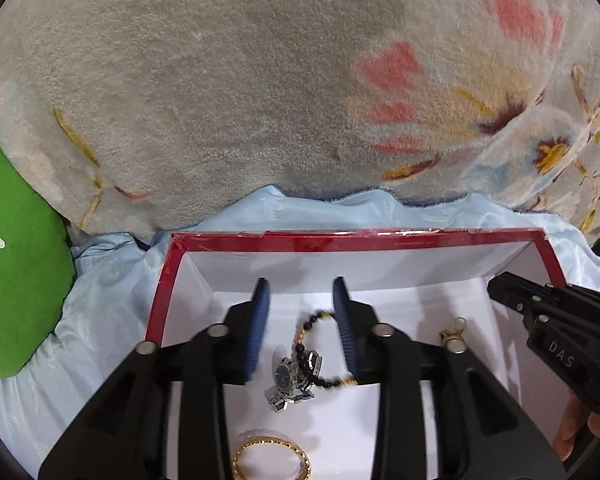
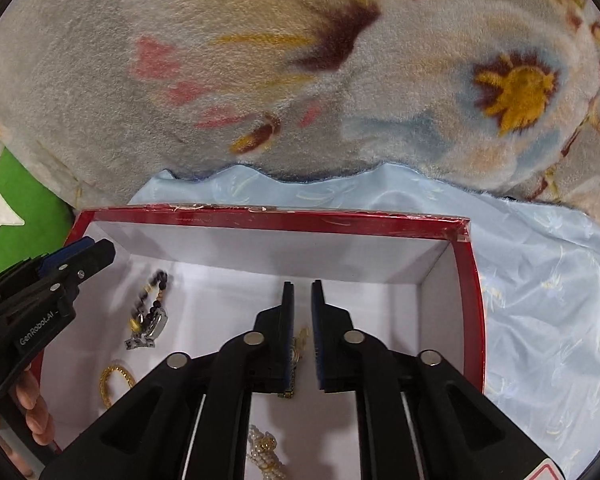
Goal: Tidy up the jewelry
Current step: 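Open the left tool to drop the bracelet while the right tool releases the earring, then withdraw both tools from the box toward the remaining earrings and ring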
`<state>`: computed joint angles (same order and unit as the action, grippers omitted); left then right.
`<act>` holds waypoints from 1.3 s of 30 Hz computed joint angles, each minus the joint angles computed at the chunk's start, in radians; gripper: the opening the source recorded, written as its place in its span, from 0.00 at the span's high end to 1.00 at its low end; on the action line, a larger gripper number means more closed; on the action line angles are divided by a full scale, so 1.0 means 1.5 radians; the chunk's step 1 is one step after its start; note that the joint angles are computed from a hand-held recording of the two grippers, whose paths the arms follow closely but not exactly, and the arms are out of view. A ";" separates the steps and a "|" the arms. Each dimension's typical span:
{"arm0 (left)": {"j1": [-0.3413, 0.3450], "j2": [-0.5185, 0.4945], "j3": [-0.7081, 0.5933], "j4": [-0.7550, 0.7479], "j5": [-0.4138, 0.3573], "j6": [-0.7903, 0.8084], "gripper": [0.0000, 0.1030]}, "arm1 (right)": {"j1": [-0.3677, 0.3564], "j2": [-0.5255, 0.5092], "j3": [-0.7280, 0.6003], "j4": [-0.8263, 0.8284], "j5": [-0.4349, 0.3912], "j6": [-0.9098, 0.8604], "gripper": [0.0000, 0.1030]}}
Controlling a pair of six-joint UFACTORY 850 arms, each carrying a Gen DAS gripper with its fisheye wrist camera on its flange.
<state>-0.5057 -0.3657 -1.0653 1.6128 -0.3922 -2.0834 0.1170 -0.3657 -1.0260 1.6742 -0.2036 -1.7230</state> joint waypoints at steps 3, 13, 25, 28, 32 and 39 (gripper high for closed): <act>-0.005 0.006 0.007 0.021 -0.020 -0.027 0.57 | -0.003 0.006 0.007 0.067 -0.004 -0.065 0.82; -0.027 0.058 0.050 0.025 -0.060 -0.038 0.56 | -0.010 0.068 0.064 0.182 -0.025 -0.187 0.81; -0.157 0.281 0.237 -0.065 -0.170 0.004 0.44 | -0.065 0.360 0.298 0.166 -0.093 -0.216 0.66; -0.200 0.332 0.279 -0.122 -0.191 0.014 0.44 | -0.072 0.457 0.370 0.129 -0.079 -0.198 0.64; -0.265 0.379 0.329 -0.186 -0.240 0.012 0.44 | -0.082 0.579 0.458 0.039 -0.052 -0.126 0.61; -0.377 0.415 0.412 -0.300 -0.277 -0.037 0.44 | -0.135 0.713 0.581 -0.252 -0.082 0.146 0.56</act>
